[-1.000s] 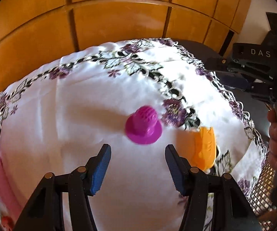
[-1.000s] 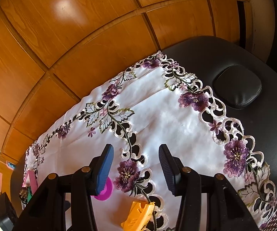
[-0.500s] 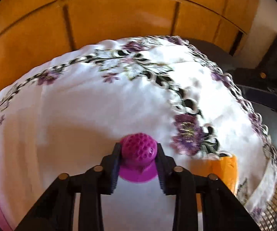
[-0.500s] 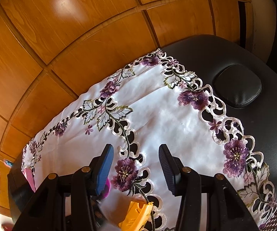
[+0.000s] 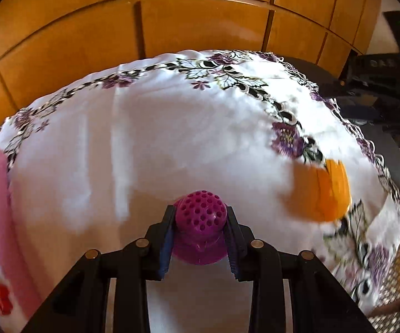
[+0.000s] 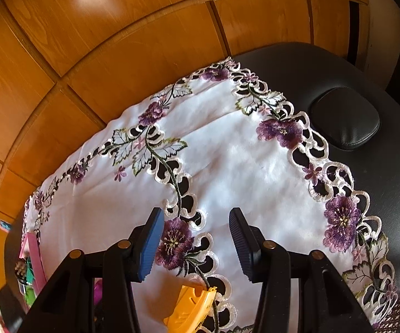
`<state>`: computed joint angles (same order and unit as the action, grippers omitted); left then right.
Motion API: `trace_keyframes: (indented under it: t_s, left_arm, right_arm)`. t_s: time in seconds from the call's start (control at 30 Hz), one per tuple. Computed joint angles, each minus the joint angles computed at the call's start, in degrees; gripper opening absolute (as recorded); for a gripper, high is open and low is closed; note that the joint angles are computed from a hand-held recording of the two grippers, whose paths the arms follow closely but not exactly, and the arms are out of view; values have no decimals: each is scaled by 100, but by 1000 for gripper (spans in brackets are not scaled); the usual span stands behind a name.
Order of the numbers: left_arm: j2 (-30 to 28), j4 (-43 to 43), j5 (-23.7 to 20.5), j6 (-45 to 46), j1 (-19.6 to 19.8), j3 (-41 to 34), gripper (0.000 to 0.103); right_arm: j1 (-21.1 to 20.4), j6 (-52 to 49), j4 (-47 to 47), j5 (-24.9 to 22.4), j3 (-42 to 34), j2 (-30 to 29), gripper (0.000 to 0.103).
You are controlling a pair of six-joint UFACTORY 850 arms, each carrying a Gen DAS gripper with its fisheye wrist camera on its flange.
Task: Organize rigid objects
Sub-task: 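Grasp the orange piece with the right gripper while the left lifts the magenta toy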
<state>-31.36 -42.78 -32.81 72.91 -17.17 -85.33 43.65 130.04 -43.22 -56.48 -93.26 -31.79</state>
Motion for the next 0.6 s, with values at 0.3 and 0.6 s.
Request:
trace_keyframes:
  t_s: [0.3, 0.6]
  left_arm:
    - [230, -1187, 379, 1442, 107, 509, 33]
    - [249, -1610, 384, 1855, 143, 590, 34]
  right_arm:
    - [-37, -241, 283, -115, -107, -89, 49]
    - [-90, -284, 474, 180, -14, -64, 49]
